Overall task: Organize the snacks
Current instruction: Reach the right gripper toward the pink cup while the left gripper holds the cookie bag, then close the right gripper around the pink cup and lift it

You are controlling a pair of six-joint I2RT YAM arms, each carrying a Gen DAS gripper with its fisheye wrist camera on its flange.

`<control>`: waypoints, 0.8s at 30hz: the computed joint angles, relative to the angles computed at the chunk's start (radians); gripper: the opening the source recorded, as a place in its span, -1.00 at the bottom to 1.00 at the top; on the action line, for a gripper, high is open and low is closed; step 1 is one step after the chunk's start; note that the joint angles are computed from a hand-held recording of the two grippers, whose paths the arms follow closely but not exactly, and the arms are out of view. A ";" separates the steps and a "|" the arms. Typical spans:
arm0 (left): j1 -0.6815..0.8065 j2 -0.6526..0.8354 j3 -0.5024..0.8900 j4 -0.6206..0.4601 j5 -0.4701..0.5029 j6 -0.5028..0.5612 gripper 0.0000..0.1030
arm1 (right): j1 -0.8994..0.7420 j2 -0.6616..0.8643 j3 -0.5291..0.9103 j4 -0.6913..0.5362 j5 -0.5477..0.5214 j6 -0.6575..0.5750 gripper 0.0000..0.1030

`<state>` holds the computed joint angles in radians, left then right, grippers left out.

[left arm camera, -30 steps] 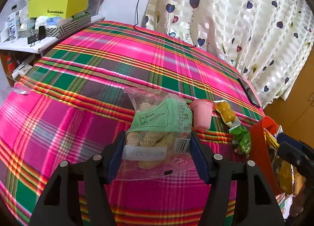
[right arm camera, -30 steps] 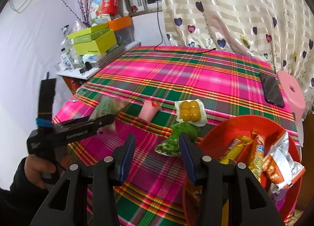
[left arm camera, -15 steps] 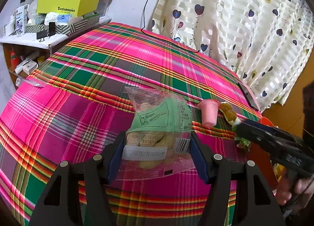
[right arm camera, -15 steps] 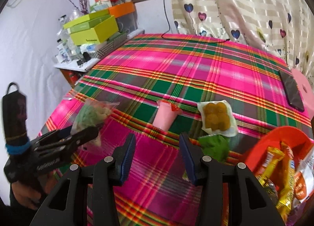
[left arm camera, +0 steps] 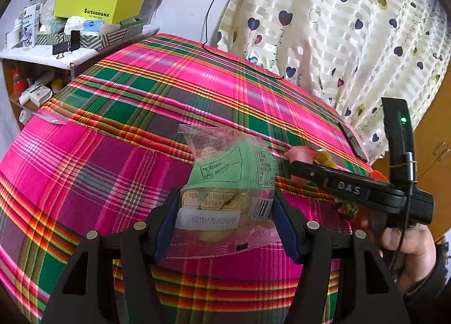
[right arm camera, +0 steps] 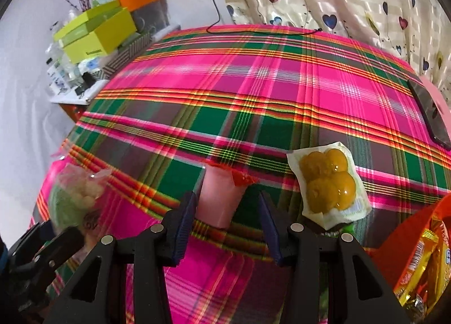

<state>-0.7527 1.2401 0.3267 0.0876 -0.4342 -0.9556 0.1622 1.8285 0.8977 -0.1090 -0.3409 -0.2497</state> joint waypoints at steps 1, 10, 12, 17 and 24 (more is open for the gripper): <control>-0.001 0.005 0.002 0.002 0.001 -0.002 0.23 | 0.006 0.010 0.004 0.005 0.002 -0.001 -0.34; 0.004 0.012 0.005 0.002 0.007 -0.002 0.23 | -0.017 -0.016 -0.031 0.028 -0.052 -0.014 -0.52; -0.005 0.008 0.009 -0.009 0.000 -0.003 0.23 | -0.032 -0.047 -0.056 0.023 -0.074 -0.027 -0.52; -0.059 -0.009 0.040 -0.066 -0.038 -0.017 0.23 | -0.068 -0.150 -0.126 0.002 -0.128 -0.067 -0.52; -0.166 0.001 0.116 -0.158 -0.111 -0.054 0.23 | -0.143 -0.296 -0.198 -0.092 -0.215 -0.157 -0.52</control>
<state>-0.9185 1.2412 0.4423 -0.0706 -0.5451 -1.0096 0.0191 1.5323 0.6994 -0.2009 -0.5561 -0.4072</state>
